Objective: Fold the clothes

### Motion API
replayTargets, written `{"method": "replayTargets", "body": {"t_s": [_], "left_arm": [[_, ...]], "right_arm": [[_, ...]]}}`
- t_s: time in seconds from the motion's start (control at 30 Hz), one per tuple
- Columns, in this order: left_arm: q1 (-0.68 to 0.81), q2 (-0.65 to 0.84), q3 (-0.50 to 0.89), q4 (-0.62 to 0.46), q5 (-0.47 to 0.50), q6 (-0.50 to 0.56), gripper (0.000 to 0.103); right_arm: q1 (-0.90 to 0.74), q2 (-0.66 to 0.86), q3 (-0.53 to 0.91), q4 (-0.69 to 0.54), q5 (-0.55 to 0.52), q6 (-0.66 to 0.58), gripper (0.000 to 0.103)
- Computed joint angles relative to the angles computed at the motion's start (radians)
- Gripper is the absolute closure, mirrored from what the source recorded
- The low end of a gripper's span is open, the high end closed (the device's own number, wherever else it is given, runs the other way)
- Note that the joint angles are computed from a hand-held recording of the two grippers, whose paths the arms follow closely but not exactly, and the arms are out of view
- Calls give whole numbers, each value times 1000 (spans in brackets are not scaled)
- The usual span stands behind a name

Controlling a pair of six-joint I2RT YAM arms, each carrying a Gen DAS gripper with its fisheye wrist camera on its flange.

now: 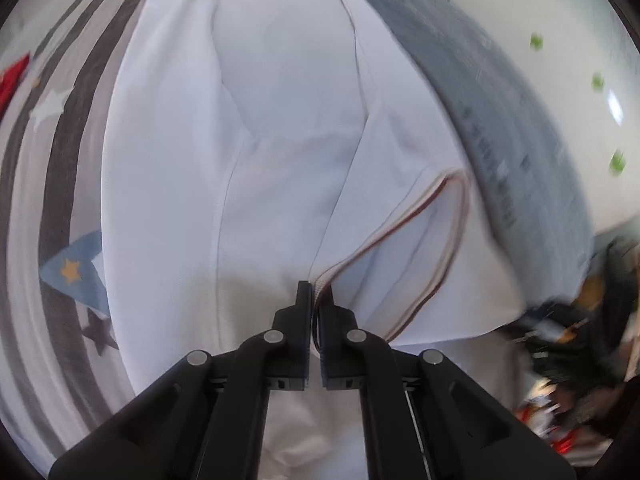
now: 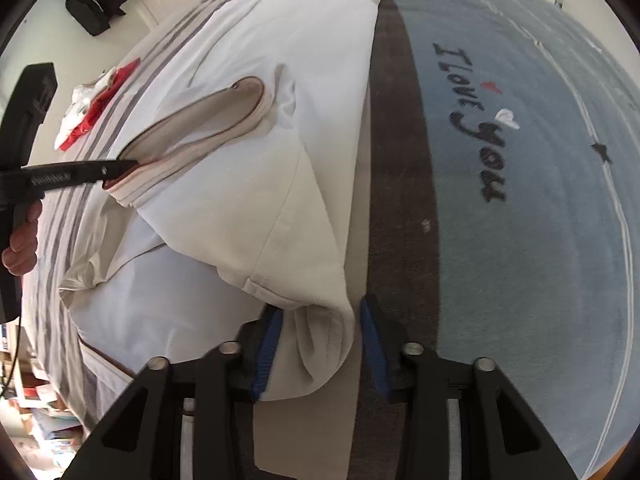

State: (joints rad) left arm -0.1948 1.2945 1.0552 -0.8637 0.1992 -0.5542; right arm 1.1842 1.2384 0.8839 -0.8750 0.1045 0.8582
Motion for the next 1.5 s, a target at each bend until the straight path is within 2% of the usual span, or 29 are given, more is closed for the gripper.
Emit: {"method": "replayTargets", "body": {"t_s": [0.03, 0.1, 0.33, 0.43, 0.6, 0.7, 0.83, 0.9, 0.97, 1.07, 1.17, 1.33, 1.4, 1.5], "left_arm": [[12, -19, 6, -9, 7, -9, 101], [32, -59, 24, -47, 10, -18, 101], [90, -152, 27, -161, 66, -30, 101], [90, -178, -25, -196, 80, -47, 101], [35, -169, -157, -154, 78, -97, 101], [-19, -164, -166, -141, 22, -104, 101], [-67, -203, -118, -190, -68, -96, 96], [-124, -209, -62, -231, -158, -66, 89], [-183, -182, 3, -263, -242, -22, 88], [-220, -124, 75, -255, -302, 40, 85], [-251, -69, 96, -210, -334, 96, 79], [-315, 66, 96, -101, -371, 185, 79], [-364, 109, 88, -83, -428, 214, 79], [-387, 155, 87, -39, -456, 246, 79]], "right_arm": [[0, -3, 1, -6, 3, 1, 91], [-5, -21, 3, -32, 7, -9, 97], [-61, -165, -11, -112, -48, -40, 98], [-46, -180, 1, -136, -59, -57, 98], [-60, -171, -38, -132, -86, -84, 98], [-57, -162, -56, -135, -89, -95, 97], [-44, -192, -61, -179, -104, -96, 97], [-36, -214, -48, -217, -107, -99, 97], [-35, -232, -12, -260, -106, -109, 97], [-49, -248, 49, -291, -108, -130, 96], [-87, -228, 91, -249, -116, -161, 87], [-75, -93, 89, -66, -120, -143, 87], [-88, -23, 95, 6, -134, -146, 87], [-97, 56, 82, 65, -153, -133, 87]]}}
